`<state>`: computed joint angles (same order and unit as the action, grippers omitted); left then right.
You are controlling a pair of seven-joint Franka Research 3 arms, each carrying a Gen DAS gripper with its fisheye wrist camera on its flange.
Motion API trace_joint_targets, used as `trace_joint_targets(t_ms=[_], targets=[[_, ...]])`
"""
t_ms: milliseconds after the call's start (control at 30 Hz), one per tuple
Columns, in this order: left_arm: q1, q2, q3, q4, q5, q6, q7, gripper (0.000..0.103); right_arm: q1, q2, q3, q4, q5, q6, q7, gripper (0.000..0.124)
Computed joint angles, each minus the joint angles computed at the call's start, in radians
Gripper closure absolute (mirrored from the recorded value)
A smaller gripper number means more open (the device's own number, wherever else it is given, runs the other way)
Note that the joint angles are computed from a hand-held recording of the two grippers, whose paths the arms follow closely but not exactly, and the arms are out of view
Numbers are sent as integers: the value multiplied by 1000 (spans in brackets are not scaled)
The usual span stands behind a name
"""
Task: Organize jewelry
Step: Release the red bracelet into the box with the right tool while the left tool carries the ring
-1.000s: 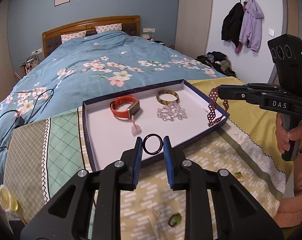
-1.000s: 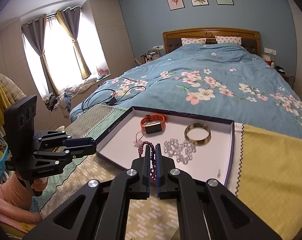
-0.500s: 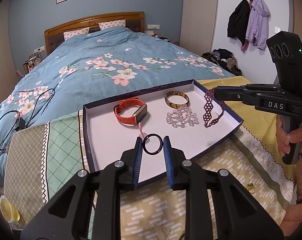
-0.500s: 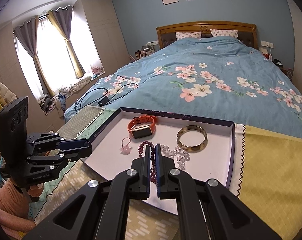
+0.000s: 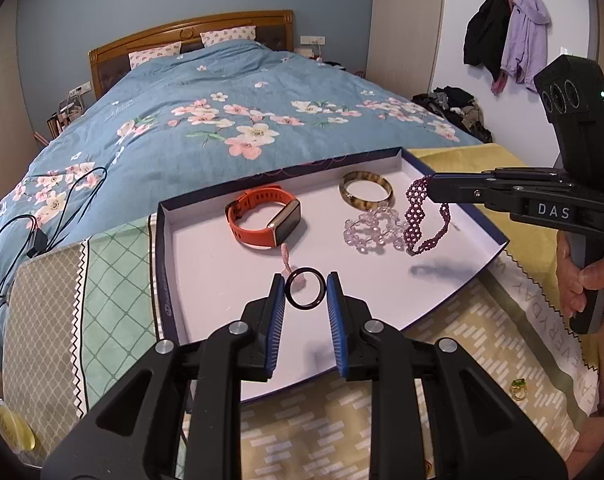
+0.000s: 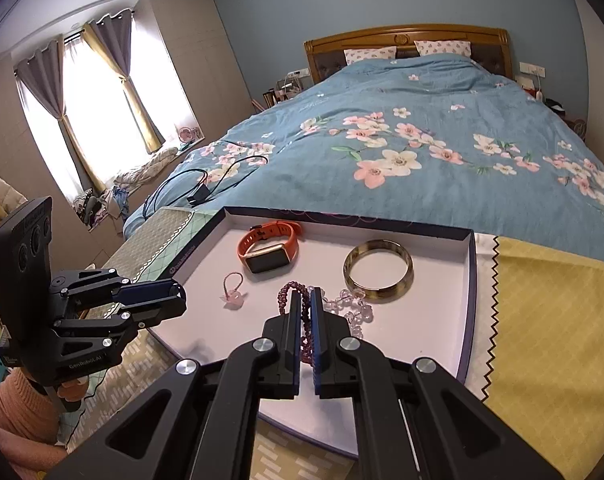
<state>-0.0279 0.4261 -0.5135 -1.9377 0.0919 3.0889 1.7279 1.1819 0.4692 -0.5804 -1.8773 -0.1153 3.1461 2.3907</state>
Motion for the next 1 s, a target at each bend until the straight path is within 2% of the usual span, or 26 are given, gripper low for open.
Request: trace_joint_targets(t_ms=[233, 500, 667, 867, 1000], targets=[[-60, 37, 58, 52, 20, -42, -26, 82, -82, 6, 81, 16, 21, -7, -28, 121], [-103, 80, 100, 114, 27, -92, -41, 82, -137, 17, 126, 33, 26, -26, -25, 121], [-130, 100, 125, 147, 36, -118, -56, 81, -155, 31, 133, 55, 8, -58, 1, 121], [-157, 118, 153, 179, 48, -142, -78, 81, -204, 40, 179, 73, -25, -87, 35, 116], [-161, 124, 160, 185, 53, -143, -85, 81, -191, 36, 160, 67, -68, -84, 83, 116]])
